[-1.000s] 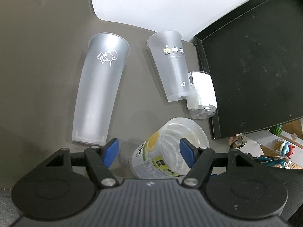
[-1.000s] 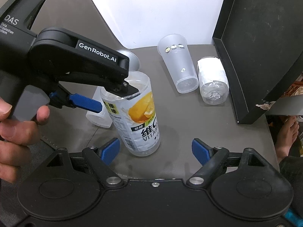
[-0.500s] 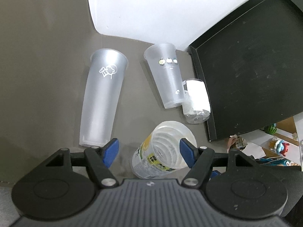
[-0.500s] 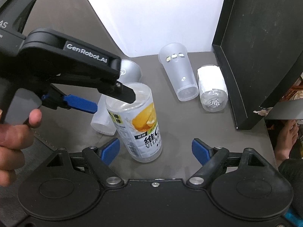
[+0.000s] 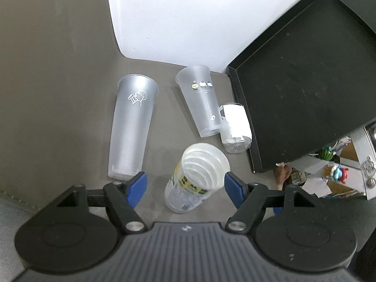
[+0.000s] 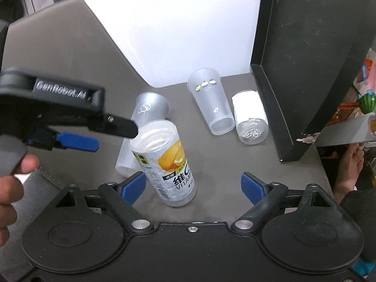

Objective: Flip cup upright
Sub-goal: 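Open the left gripper and lift it away from the upright bottle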

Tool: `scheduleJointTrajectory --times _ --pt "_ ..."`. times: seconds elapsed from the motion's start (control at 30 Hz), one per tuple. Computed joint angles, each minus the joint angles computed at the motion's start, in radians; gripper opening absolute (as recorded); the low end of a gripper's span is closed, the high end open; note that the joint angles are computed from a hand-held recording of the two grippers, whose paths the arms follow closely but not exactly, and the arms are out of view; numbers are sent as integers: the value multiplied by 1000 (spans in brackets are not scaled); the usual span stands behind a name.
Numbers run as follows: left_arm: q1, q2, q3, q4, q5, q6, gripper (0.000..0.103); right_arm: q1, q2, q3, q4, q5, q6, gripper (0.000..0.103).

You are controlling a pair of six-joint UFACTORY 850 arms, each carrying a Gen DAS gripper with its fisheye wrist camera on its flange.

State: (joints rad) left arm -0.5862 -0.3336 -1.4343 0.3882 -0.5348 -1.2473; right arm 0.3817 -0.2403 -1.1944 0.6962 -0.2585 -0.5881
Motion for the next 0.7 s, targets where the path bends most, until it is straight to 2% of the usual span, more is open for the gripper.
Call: scheduleJointTrajectory --times 0.27,0.37,0.43,0.5,0.57,0.7 --pt "-30 40 28 73 -33 -63 78 -23 38 23 87 19 -43 99" --pt "-43 56 38 122 -60 -108 80 -29 46 23 75 21 -10 101" --pt "-51 64 45 154 -74 -137 82 -37 57 26 132 19 -45 103" --pt "-60 75 55 183 -79 -162 86 -40 67 30 172 25 -74 103" --pt "-68 86 66 210 -83 -184 94 -42 74 33 194 34 -88 103" --pt "-79 100 82 243 -83 -207 99 -48 84 40 220 33 -104 103"
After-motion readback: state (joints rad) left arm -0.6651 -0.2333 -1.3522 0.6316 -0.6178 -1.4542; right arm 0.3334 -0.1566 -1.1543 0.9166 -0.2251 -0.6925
